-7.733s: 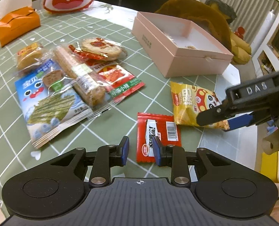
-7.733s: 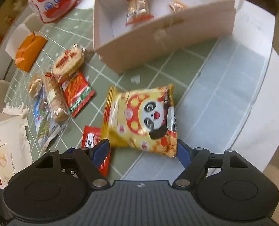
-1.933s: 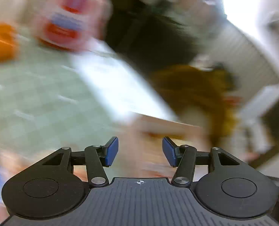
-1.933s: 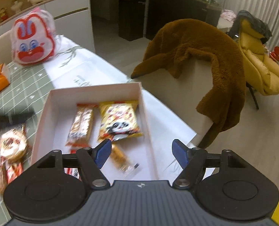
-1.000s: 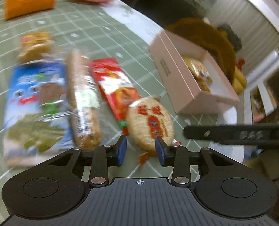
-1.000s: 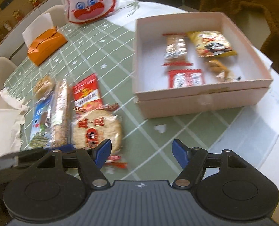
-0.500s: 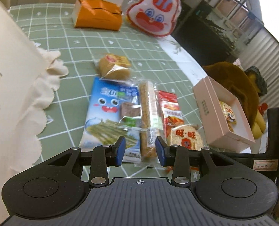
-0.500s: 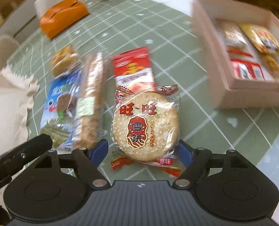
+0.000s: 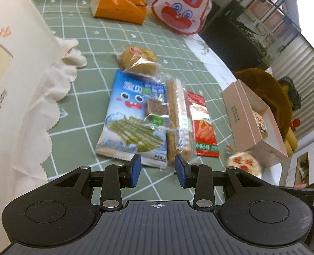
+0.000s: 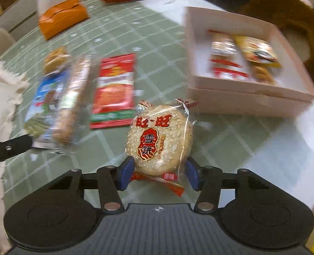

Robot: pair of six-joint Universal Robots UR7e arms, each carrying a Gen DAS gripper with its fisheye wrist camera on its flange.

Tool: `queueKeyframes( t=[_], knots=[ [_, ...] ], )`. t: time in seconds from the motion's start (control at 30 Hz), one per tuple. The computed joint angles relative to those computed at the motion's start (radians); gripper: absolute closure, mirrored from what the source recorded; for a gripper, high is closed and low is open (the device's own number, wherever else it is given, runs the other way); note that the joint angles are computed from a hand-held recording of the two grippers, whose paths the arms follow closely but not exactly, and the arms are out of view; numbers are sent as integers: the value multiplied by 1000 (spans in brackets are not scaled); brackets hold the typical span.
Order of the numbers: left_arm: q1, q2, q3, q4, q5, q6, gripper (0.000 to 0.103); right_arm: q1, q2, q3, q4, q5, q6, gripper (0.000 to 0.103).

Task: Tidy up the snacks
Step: 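Grasp the long biscuit-stick packet with the left tool while the right tool holds the rice cracker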

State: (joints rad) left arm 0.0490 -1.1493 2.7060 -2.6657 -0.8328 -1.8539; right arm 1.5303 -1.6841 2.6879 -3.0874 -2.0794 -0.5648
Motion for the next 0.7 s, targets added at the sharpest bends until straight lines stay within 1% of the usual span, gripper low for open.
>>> queueKeyframes(
  t=[0.1,0.2,0.23,0.27,0.33,0.43,0.47,0.5,0.53,0.6,0.7],
  knots=[
    [10,19,-5,-24,-2,11,64,-52,-48,9,-8,19,-17,51],
    [16,32,-21,-32,35,30,64,-83,-77,21,-27,32,-61,51],
    [28,42,-31,-54,50,62,64,-101,-95,25,-17,49,-74,48],
    [43,57,-43,-81,58,100,64,-116,-107,24,0,60,-81,42],
    [99,104,-91,-130,78,219,64,-137,-118,27,9,71,-87,37],
    [191,177,-197,-85,95,357,64,-162,-127,37,-6,80,-115,37],
    [214,201,-223,-80,95,393,63,-168,-132,42,-14,83,-128,37],
    [239,227,-258,-57,98,433,61,-174,-139,48,-22,88,-142,37],
    [258,246,-288,-24,98,462,61,-179,-146,54,-32,91,-156,36],
    [274,270,-322,15,103,494,61,-190,-159,65,-50,97,-179,35],
    [269,276,-325,15,99,506,65,-210,-188,76,-58,119,-218,35]
  ],
)
